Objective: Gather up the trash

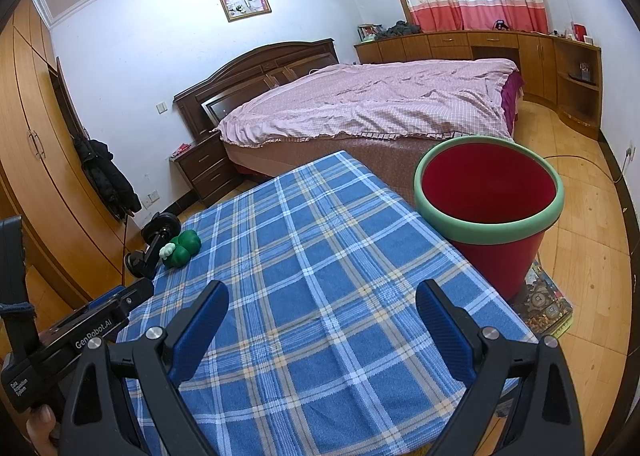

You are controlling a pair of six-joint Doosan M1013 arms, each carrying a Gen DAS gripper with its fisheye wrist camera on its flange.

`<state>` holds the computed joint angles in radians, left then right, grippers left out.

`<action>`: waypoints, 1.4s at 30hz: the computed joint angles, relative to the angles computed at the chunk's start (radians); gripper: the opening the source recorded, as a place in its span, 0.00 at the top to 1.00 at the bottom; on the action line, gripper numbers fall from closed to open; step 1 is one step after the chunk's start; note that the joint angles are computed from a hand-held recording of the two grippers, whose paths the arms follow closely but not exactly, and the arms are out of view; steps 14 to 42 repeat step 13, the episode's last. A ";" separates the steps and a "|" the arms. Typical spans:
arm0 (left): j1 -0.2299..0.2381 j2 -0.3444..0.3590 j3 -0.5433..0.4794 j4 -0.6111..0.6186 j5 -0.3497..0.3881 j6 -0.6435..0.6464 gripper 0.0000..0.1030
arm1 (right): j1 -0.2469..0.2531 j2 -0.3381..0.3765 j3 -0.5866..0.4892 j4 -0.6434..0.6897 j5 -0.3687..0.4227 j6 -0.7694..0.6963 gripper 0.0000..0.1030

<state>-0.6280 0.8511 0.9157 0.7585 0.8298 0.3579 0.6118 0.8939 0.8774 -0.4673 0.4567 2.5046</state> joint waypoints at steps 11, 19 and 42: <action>0.001 -0.001 0.001 0.003 0.000 -0.003 0.55 | 0.001 0.001 -0.001 0.002 0.003 -0.001 0.06; 0.002 -0.002 0.002 0.003 0.000 -0.003 0.55 | 0.001 0.001 -0.003 0.000 0.005 0.000 0.06; 0.002 -0.002 0.002 0.003 0.000 -0.003 0.55 | 0.001 0.001 -0.003 0.000 0.005 0.000 0.06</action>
